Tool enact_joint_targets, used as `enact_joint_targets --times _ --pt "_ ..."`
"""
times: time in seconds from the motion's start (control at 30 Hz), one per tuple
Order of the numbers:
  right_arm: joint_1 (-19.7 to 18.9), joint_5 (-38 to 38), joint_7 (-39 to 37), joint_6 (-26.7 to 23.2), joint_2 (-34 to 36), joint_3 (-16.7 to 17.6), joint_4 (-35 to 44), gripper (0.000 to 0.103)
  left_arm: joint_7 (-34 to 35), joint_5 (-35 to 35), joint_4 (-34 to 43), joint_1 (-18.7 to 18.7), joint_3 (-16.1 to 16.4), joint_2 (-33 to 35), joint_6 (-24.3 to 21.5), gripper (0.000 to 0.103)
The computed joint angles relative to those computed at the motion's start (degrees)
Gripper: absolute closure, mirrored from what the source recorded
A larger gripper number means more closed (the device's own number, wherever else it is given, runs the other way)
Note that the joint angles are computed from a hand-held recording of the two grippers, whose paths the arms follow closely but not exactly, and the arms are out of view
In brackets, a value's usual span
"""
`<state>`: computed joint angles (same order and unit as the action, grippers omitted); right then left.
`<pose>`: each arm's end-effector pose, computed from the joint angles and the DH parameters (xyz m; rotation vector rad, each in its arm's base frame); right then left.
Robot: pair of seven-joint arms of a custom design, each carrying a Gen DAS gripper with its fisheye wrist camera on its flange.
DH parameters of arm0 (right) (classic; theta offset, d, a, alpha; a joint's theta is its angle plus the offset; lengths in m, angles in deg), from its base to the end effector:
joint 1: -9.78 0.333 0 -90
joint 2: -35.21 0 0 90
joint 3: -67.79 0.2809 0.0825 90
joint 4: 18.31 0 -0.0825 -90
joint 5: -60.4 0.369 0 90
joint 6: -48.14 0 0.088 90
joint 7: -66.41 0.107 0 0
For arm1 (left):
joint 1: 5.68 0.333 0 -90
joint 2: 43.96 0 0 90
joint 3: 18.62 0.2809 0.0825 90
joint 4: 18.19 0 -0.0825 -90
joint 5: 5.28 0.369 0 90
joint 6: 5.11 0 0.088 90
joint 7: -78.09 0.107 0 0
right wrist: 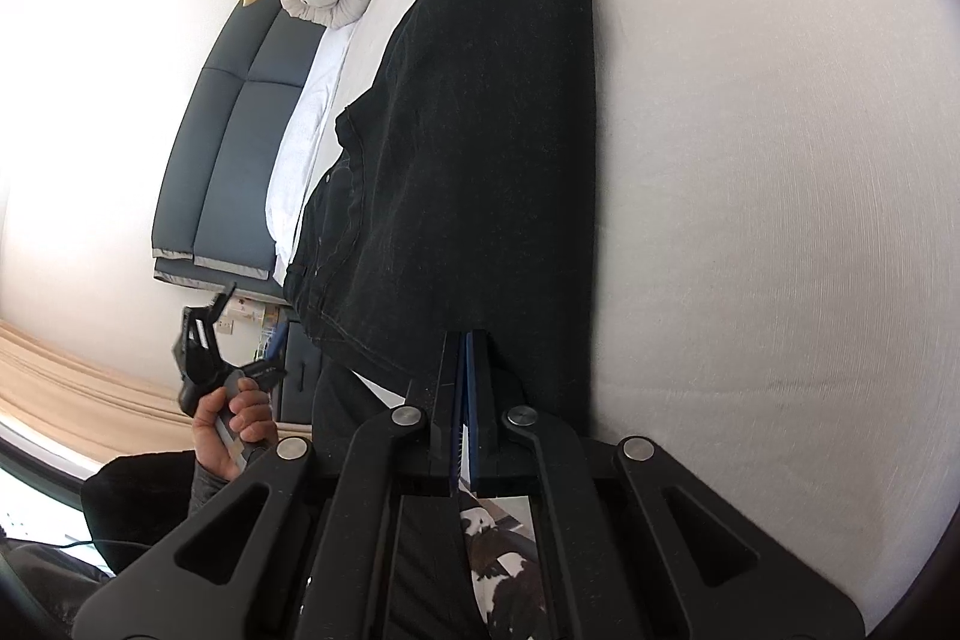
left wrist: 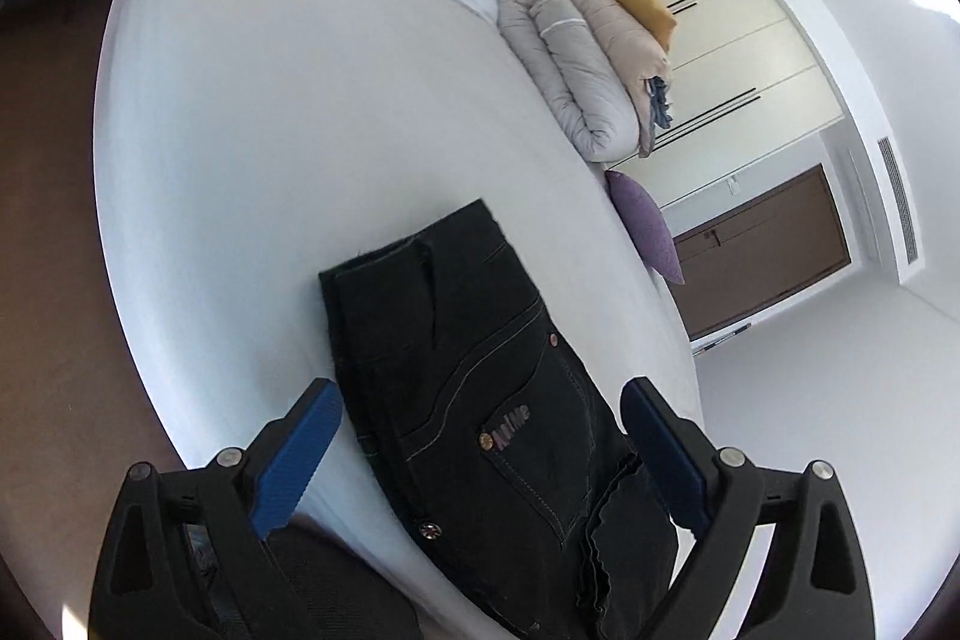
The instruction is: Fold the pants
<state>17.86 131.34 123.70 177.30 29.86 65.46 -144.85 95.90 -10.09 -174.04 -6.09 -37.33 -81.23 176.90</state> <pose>0.5207 0.0782 0.4219 -1.4577 1.6280 0.5007 0.3767 -0.1348 0.5206 -2.4461 0.7744 -1.5428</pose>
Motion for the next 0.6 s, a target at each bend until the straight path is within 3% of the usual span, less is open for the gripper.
enact_joint_targets --times 0.07,0.3,0.43,0.53,0.6 --pt "-0.16 0.22 0.14 -0.49 0.36 -0.13 0.34 0.103 0.26 -1.56 -0.94 -4.34 3.69 2.92 4.09 0.011" --pt "-0.41 0.42 0.37 -0.80 0.37 -0.08 0.29 0.103 0.64 -4.94 -1.26 -14.95 13.95 9.77 12.16 0.013" --pt "-0.57 0.55 0.22 -1.15 0.55 -0.14 0.47 0.103 -0.83 -4.39 -1.95 -18.08 17.47 10.76 15.93 0.014" --pt "-0.70 0.61 0.23 -1.44 0.66 -0.17 0.62 0.103 -2.23 -2.12 -1.64 -20.37 20.23 12.04 18.51 0.026" --pt "-0.75 0.52 0.22 -1.46 0.69 -0.14 0.67 0.103 -5.21 2.48 -1.27 -24.59 25.48 13.63 21.44 0.037"
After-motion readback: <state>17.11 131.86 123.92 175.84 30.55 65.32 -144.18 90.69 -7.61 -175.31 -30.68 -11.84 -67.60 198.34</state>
